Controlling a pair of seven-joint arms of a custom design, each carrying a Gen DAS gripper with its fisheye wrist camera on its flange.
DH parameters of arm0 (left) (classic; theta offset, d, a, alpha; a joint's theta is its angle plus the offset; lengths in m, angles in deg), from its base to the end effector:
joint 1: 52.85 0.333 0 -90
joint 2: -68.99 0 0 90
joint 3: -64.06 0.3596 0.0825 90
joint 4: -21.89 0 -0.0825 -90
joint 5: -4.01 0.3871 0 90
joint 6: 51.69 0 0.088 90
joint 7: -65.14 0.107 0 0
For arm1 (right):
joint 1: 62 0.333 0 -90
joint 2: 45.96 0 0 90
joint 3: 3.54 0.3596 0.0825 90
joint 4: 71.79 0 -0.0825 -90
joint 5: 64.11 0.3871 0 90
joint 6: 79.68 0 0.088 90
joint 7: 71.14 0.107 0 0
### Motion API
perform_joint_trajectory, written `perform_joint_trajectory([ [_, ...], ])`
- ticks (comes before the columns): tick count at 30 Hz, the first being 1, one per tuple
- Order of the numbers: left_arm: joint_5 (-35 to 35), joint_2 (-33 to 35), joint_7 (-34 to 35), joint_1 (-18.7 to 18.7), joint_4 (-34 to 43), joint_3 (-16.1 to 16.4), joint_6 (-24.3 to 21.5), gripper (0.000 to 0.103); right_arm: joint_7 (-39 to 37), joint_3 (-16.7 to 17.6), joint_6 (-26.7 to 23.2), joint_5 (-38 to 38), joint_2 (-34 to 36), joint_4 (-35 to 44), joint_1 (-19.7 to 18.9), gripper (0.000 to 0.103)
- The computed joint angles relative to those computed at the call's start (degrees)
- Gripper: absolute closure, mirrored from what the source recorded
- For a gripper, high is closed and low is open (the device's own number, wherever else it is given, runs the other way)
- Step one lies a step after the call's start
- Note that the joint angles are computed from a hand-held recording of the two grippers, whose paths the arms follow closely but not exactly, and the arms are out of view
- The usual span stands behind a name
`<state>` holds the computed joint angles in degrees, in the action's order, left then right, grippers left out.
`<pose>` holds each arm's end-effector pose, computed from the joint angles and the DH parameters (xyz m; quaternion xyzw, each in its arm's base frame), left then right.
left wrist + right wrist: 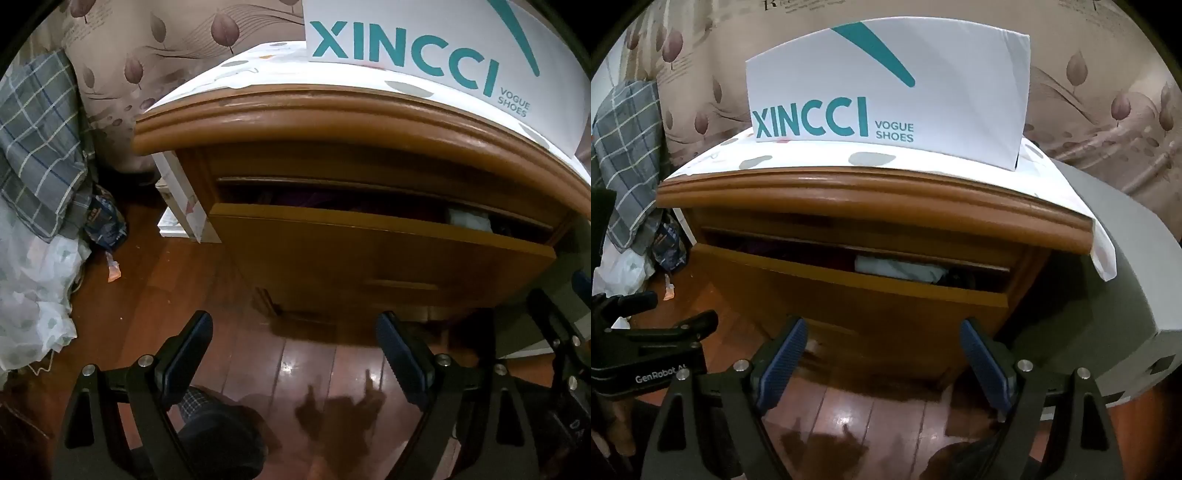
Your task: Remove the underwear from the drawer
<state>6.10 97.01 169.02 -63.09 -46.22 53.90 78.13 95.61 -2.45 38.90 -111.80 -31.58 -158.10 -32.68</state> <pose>0.7315 -0.2292 0.6161 -0.4598 0.8380 -0.2319 0.1803 0.6107 0.3120 0.6118 -0.4619 0.7893 -0.3532 0.1973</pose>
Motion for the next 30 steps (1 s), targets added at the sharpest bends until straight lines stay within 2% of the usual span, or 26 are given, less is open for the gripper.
perform_joint_trajectory([
  [7,0.5,-0.2,-0.2,-0.4,-0.4,0.1,-0.2,0.015,0.0,-0.1,0.7,1.0,0.3,0.2,-0.4,0.016],
  [8,-0.3,0.8,0.0,-0.1,1.7,-0.1,-1.5,0.015,0.6,-0.1,0.9,0.8,-0.1,-0.5,-0.3,0.016],
  [13,0.1,1.5,-0.2,-0.4,2.9,0.1,-2.3,0.015,1.4,0.2,2.2,1.8,-1.1,-2.2,-0.8,0.016],
  [16,-0.1,-0.2,0.2,0.0,-0.5,-0.1,-0.1,0.015,0.8,0.3,1.7,3.1,-0.6,-1.4,-1.1,0.016],
  [30,-0.1,0.2,0.4,0.0,0.2,-0.1,-0.9,0.015,-0.1,0.1,0.8,3.4,-0.1,-0.5,-0.9,0.016],
])
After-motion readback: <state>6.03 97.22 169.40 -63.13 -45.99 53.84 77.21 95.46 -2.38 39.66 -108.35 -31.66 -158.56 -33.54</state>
